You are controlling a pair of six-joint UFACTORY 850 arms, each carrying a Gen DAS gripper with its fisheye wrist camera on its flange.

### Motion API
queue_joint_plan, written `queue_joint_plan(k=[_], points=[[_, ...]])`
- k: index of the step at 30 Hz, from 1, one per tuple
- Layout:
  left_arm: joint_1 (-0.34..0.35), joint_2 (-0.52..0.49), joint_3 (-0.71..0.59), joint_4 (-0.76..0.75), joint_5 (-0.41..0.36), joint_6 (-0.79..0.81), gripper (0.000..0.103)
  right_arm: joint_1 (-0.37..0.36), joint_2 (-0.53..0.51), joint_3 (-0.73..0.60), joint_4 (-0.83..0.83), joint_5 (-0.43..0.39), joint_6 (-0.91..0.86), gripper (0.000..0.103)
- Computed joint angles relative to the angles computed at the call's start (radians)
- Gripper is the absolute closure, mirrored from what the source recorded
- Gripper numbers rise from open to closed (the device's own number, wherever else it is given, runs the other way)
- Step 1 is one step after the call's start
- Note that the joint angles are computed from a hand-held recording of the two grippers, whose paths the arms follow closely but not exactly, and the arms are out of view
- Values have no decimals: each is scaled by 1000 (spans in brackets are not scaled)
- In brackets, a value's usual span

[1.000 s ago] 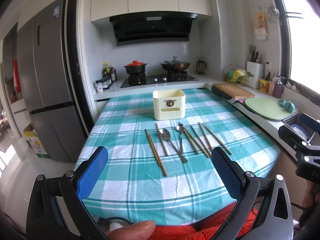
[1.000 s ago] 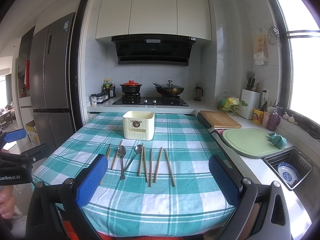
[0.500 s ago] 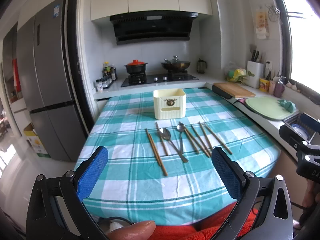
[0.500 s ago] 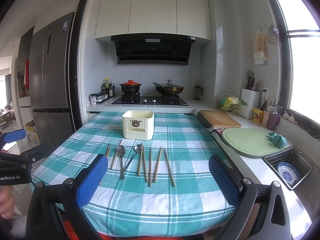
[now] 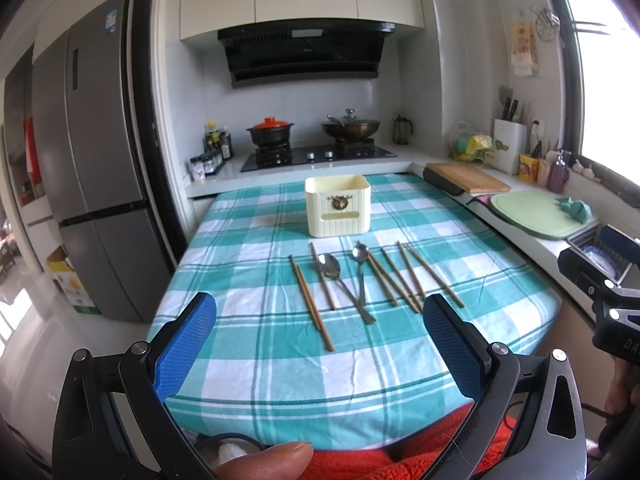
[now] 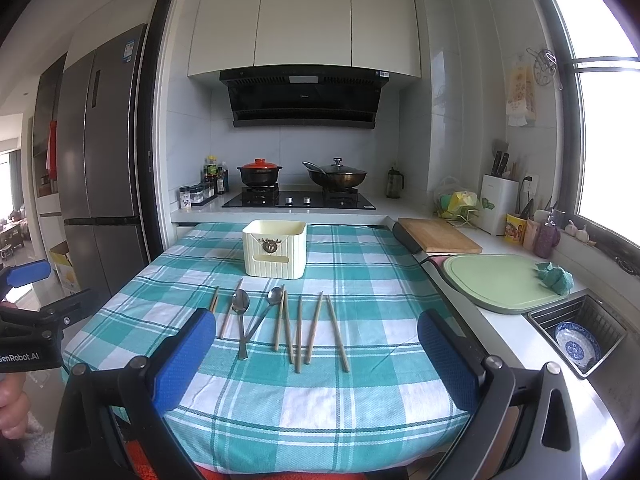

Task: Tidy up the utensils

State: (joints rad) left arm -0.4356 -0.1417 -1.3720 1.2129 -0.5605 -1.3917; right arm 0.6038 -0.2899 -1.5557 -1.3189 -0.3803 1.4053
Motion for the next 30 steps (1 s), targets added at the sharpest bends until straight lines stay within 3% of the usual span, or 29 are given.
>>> queue_joint_plan(k=[30], points=[[12, -34, -34, -69, 7, 53, 0, -12, -18, -16, 45, 0, -40, 0]])
